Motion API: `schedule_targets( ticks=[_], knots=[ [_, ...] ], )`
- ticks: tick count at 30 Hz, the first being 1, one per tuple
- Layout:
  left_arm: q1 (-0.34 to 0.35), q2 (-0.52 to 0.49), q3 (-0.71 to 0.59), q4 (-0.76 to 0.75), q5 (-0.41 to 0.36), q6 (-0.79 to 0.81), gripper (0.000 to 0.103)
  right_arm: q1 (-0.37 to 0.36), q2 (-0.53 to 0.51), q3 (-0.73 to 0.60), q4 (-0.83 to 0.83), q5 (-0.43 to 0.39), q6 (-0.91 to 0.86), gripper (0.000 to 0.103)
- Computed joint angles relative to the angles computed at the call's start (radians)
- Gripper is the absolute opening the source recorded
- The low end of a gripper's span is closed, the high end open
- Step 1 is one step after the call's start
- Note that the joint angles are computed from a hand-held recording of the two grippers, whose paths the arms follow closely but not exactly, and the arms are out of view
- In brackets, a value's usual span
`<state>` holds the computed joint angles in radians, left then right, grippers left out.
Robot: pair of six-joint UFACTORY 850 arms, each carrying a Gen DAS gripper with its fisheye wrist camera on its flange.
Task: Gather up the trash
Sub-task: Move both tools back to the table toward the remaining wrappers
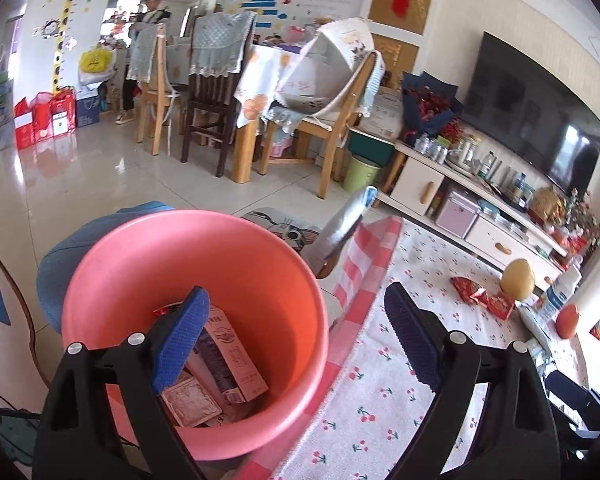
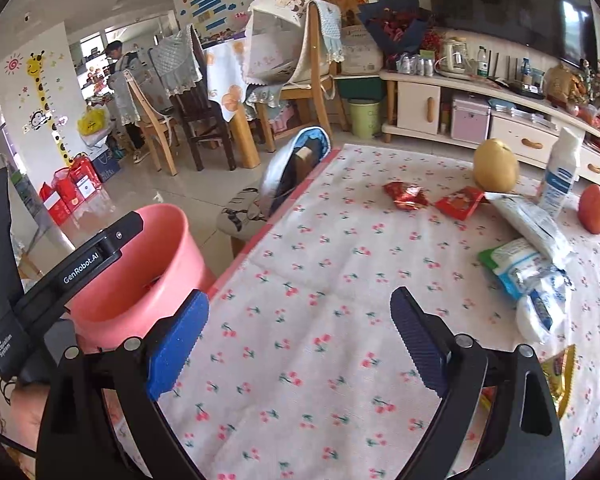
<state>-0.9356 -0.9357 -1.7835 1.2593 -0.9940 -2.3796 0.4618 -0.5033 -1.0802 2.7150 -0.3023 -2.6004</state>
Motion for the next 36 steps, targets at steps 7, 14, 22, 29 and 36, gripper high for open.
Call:
schedule_targets(
  ticks=[7,14,22,29,36],
  knots=[
    [-0.021,-0.064,-0.109,0.006,0.005,0.095,0.09,-0.028,0.063,0.092,0.142,-0.042,-0.186,0.092],
    [-0.04,-0.142,-0.242,-0.031,0.026,0.224,0.09,-0.063,0.12,0.172,0.198,-0.087,-0.278,0.094],
    [-0.069,-0.273,-0.472,-0.097,0.004,0.437,0.09,-0.133,0.161,0.235,0.065,-0.145,-0.163,0.094],
    [-0.088,-0.343,-0.602,-0.154,-0.005,0.555,0.09,-0.246,0.175,0.252,-0.044,-0.168,-0.023,0.094],
    [-0.068,-0.384,-0.698,-0.202,0.106,0.569,0.09,-0.367,0.147,0.217,-0.138,-0.119,0.129,0.095]
  ],
)
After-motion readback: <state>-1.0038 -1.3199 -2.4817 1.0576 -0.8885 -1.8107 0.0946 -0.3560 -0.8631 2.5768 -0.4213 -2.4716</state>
